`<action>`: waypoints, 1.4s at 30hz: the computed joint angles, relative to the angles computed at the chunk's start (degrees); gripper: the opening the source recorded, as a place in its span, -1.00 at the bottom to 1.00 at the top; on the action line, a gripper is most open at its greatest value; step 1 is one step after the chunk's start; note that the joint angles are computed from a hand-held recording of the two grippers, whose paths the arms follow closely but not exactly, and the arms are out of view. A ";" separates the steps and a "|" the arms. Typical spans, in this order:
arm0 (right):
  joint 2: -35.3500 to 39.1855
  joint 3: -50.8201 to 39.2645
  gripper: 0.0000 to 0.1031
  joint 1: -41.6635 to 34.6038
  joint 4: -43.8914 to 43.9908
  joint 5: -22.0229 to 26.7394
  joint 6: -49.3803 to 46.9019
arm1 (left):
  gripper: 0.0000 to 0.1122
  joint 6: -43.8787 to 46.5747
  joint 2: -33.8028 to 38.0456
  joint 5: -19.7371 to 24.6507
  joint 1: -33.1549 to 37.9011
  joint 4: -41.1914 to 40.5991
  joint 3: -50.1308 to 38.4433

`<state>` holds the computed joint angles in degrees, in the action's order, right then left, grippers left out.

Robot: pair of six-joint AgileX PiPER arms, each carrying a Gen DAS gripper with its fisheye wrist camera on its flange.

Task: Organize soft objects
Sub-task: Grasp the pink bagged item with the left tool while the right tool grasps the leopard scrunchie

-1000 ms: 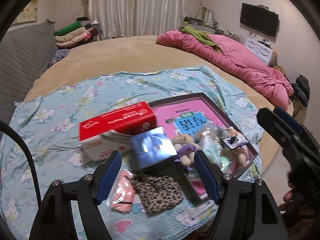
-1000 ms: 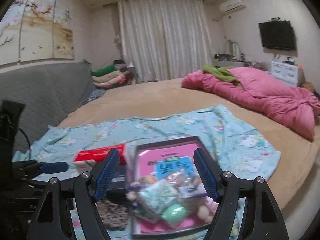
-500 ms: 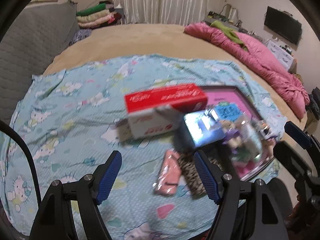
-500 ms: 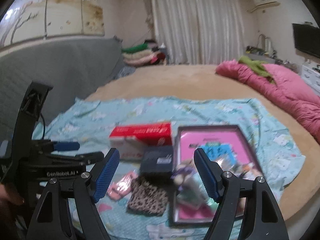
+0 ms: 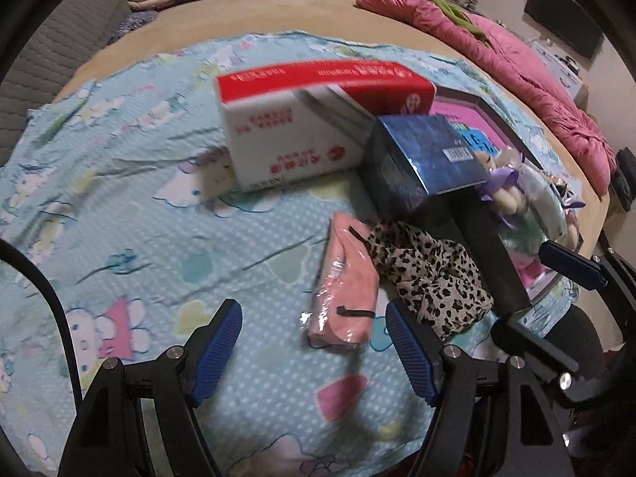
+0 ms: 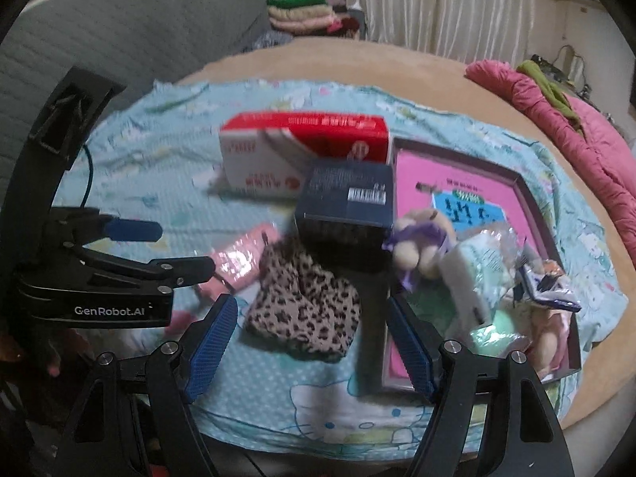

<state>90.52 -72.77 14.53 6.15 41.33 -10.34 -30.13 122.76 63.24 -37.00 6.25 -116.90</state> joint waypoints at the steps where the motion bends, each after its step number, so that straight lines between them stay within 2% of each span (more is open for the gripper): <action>1: 0.38 -0.13 0.51 0.25 -0.52 0.22 0.20 | 0.32 0.31 0.56 0.12 0.11 -0.38 -0.46; 14: 4.39 -1.62 0.51 2.18 -5.56 1.30 2.41 | 0.30 3.07 7.69 3.05 1.62 -3.67 -8.78; 20: 5.74 -1.88 0.51 2.90 -6.82 0.27 2.51 | 0.08 5.39 8.06 1.61 2.59 -5.73 -8.47; 24: 7.03 -2.07 0.51 3.96 -8.09 -0.74 2.71 | -0.28 7.16 8.47 0.82 3.11 -7.84 -8.85; 28: 9.02 -2.73 0.51 4.42 -8.72 -2.11 2.69 | -0.41 8.14 8.23 -1.36 3.94 -10.75 -7.70; 31: 10.46 -3.45 0.51 4.64 -9.19 -2.99 2.88 | -0.46 8.48 6.12 -4.79 5.33 -13.56 -3.24; 36: 13.10 -4.84 0.52 4.75 -8.25 -3.95 1.22 | -0.50 8.59 4.01 -7.42 6.10 -13.85 0.39; 37: 13.45 -5.07 0.47 4.64 -7.50 -3.93 0.42 | -0.50 8.55 3.56 -7.84 6.13 -13.76 1.15; 39: 14.34 -5.88 0.08 4.01 -4.29 -3.33 -2.53 | -0.51 8.18 2.75 -8.61 6.14 -13.33 2.39; 40: 14.92 -6.50 -0.19 3.72 -2.21 -2.60 -4.21 | -0.52 7.95 2.37 -8.93 6.11 -13.18 2.93; 41: 15.06 -6.73 -0.35 3.40 -0.03 -2.12 -6.06 | -0.52 7.71 1.80 -9.23 6.15 -12.95 3.66; 42: 14.94 -6.66 -0.41 3.14 1.43 -2.10 -7.41 | -0.52 7.12 1.09 -9.66 5.97 -12.38 4.54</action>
